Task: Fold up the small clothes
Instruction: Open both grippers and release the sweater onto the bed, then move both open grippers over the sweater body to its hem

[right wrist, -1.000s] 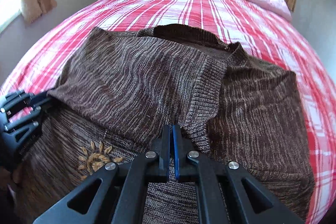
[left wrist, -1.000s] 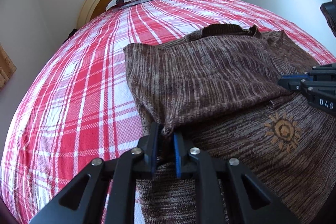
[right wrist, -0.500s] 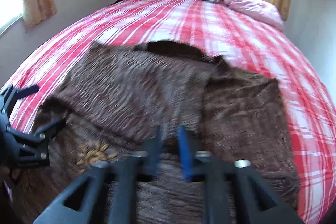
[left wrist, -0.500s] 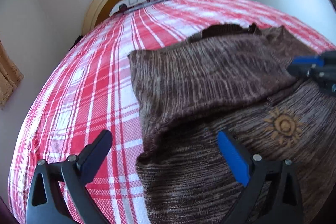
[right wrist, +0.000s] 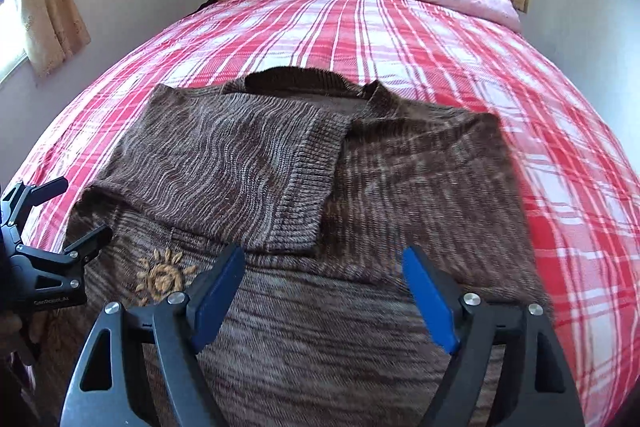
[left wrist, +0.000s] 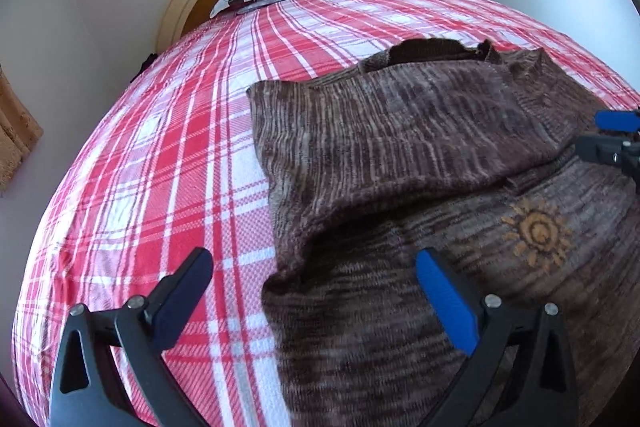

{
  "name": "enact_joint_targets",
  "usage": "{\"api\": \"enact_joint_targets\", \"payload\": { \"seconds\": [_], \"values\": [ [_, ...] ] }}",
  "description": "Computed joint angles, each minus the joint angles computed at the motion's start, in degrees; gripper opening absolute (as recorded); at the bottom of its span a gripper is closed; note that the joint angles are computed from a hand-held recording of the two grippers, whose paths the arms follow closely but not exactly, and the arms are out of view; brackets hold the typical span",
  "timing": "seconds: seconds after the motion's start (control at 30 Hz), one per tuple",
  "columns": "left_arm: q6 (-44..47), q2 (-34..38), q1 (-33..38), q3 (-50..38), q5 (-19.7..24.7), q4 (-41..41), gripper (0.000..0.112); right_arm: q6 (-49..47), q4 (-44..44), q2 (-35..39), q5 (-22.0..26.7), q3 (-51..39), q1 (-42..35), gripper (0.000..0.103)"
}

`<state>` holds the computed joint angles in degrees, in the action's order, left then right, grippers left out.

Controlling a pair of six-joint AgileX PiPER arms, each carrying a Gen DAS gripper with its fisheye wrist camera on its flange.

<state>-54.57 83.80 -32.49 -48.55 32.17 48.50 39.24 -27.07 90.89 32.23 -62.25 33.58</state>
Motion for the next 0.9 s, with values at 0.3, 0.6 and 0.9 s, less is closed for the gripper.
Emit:
{"api": "enact_joint_targets", "payload": {
  "seconds": [0.3, 0.6, 0.9],
  "values": [
    [-4.14, -10.01, -7.64, 6.29, 4.07, 0.31, 0.103, 2.57, -2.00, -8.62, 1.16, 7.00, 0.91, 0.081],
    [-11.29, -16.75, -15.59, 10.40, 9.71, 1.41, 0.103, 10.21, -6.14, -18.04, 2.87, 16.36, 5.21, 0.081],
    [-20.94, -23.66, -27.28, 14.80, 18.55, 1.26, 0.103, 18.01, -7.80, -28.73, 7.72, 25.43, 12.87, 0.081]
  ]
}}
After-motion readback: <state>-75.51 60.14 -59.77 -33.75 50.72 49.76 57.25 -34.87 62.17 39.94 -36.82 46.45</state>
